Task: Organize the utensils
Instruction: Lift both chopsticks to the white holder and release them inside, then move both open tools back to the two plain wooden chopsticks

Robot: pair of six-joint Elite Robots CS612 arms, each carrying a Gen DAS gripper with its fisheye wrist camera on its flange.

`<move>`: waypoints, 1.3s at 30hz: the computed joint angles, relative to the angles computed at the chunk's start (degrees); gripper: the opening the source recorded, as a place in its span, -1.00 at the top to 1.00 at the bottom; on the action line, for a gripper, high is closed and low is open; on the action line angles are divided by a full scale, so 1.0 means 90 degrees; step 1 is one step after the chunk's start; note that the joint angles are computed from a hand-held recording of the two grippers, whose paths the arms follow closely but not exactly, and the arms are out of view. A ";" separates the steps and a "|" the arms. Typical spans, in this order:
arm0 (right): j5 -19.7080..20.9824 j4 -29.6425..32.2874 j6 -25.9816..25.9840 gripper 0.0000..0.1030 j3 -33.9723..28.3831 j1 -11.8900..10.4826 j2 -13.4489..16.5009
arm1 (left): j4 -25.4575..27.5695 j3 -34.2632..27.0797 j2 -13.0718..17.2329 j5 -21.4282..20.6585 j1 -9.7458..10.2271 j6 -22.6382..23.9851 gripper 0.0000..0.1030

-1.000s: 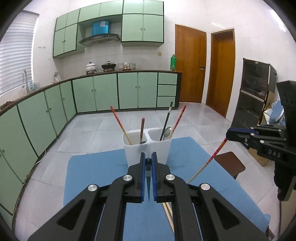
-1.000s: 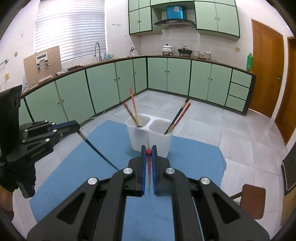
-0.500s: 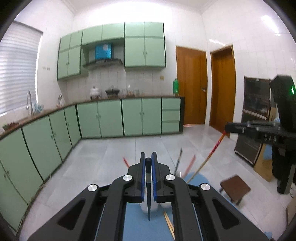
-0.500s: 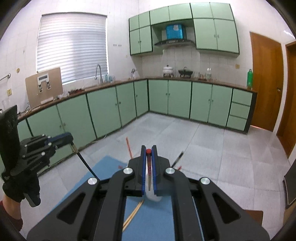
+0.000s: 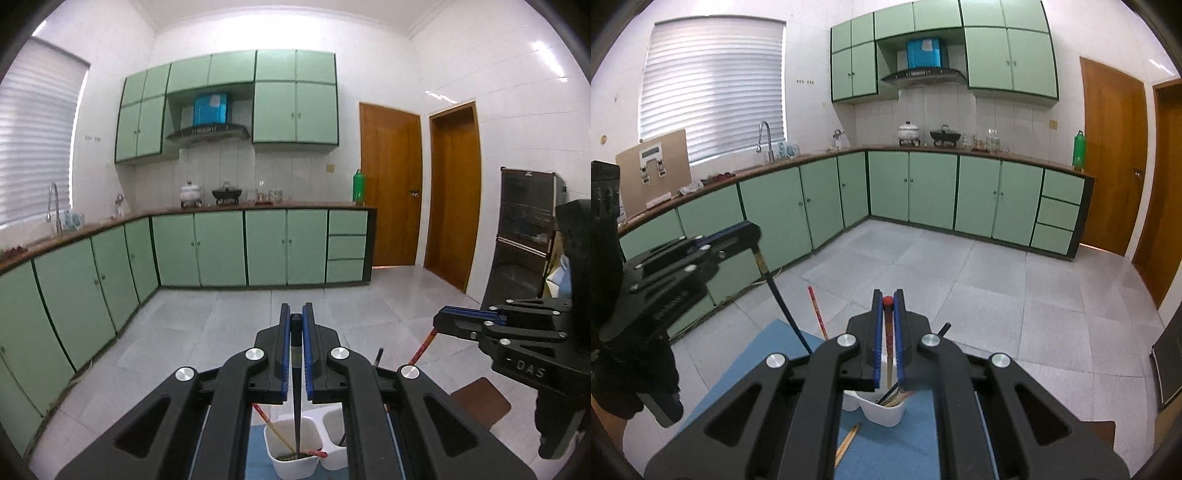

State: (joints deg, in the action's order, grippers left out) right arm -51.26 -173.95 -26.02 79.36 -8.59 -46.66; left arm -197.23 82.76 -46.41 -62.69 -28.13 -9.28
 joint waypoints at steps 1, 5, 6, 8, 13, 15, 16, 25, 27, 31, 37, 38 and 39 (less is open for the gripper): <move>-0.0044 0.0018 -0.0010 0.91 0.0010 0.0022 0.0027 | 0.0079 -0.0030 0.0044 -0.0045 0.0028 -0.0078 0.88; -0.0149 0.0308 -0.0026 0.90 -0.0084 0.0080 0.0159 | 0.0481 -0.0106 0.0183 -0.0170 0.0108 -0.0322 0.88; -0.0163 0.0495 -0.0094 0.89 -0.0144 0.0095 0.0200 | 0.0558 -0.0101 0.0198 -0.0203 0.0121 -0.0391 0.88; -0.0236 0.0658 -0.0112 0.89 -0.0135 0.0118 0.0222 | 0.0595 -0.0050 0.0194 -0.0296 0.0161 -0.0569 0.84; -0.0227 0.0446 0.0076 0.66 0.0053 0.0044 0.0198 | 0.0433 0.0288 0.0030 -0.0322 0.0158 -0.0769 0.38; -0.0221 0.0111 0.0189 0.38 0.0250 -0.0015 0.0144 | 0.0328 0.0509 -0.0077 -0.0264 0.0124 -0.0783 0.26; -0.0234 -0.0037 0.0221 0.22 0.0336 -0.0049 0.0126 | 0.0303 0.0591 -0.0119 -0.0250 0.0110 -0.0811 0.17; -0.0234 -0.1341 0.0094 -0.67 0.1575 -0.0366 -0.0143 | 0.0008 0.1694 -0.0424 -0.0014 -0.0239 -0.1320 -0.27; -0.0263 -0.1434 -0.0072 -0.72 0.1872 -0.0420 -0.0181 | 0.0075 0.1868 -0.0432 -0.0062 -0.0300 -0.1488 -0.29; -0.0445 -0.1501 -0.0206 -0.73 0.2312 -0.0472 -0.0184 | 0.0413 0.2227 -0.0389 -0.0105 -0.0459 -0.1960 -0.32; -0.0782 -0.1418 -0.0191 -0.73 0.2721 -0.0471 -0.0079 | 0.1037 0.2523 -0.0249 -0.0169 -0.0586 -0.2553 -0.32; -0.0867 -0.1448 -0.0165 -0.73 0.2777 -0.0462 -0.0052 | 0.1099 0.2557 -0.0229 -0.0157 -0.0607 -0.2626 -0.32; -0.0910 -0.1471 -0.0163 -0.73 0.2834 -0.0463 -0.0027 | 0.1183 0.2611 -0.0213 -0.0162 -0.0624 -0.2721 -0.32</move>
